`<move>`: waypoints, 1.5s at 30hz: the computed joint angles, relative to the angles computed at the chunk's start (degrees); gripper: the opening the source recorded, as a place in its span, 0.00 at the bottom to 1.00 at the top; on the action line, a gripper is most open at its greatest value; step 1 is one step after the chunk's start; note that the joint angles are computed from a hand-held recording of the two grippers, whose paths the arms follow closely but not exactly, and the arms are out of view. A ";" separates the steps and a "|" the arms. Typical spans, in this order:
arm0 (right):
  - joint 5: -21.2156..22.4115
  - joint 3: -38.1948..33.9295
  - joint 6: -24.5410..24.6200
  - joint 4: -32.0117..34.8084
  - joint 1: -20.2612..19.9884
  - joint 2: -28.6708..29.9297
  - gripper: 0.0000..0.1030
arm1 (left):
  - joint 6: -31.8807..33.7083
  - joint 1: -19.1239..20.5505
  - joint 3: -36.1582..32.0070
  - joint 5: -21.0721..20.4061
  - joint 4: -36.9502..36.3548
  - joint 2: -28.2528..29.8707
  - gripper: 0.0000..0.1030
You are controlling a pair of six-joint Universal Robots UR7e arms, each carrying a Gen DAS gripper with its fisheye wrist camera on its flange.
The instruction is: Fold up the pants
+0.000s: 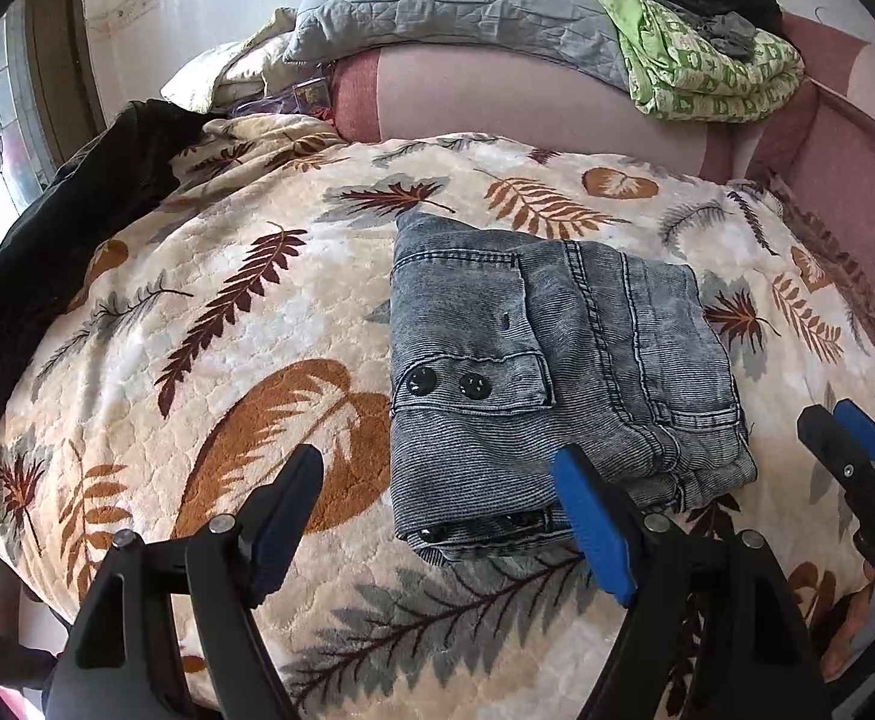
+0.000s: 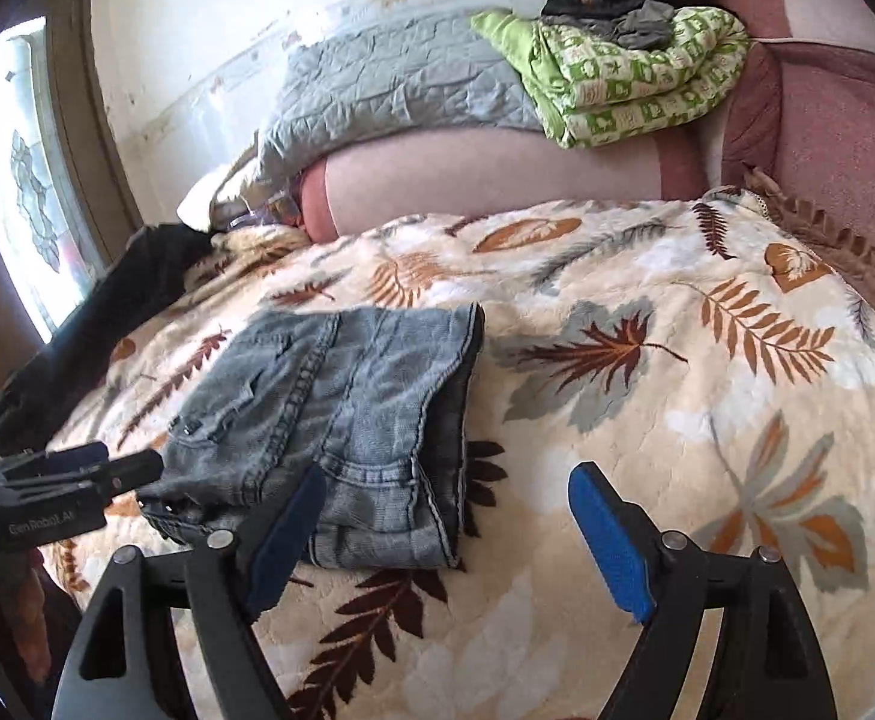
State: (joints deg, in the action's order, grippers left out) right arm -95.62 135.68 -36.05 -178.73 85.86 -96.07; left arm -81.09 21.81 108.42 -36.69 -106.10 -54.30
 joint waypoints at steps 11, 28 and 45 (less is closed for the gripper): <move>2.21 3.67 -2.93 -0.79 -0.39 -3.48 0.86 | -8.49 -3.64 1.02 0.70 4.51 -1.03 0.78; -2.33 9.39 -8.45 -3.53 1.68 -5.86 0.89 | -15.09 -6.63 6.33 0.35 4.36 -4.75 0.78; 2.36 9.70 -9.03 -2.28 -0.38 -8.01 0.92 | -15.21 -6.70 2.95 0.49 8.79 -0.57 0.78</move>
State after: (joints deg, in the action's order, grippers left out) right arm -93.26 145.38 -45.08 -181.00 85.47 -104.08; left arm -96.30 15.11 111.37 -36.20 -97.31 -54.87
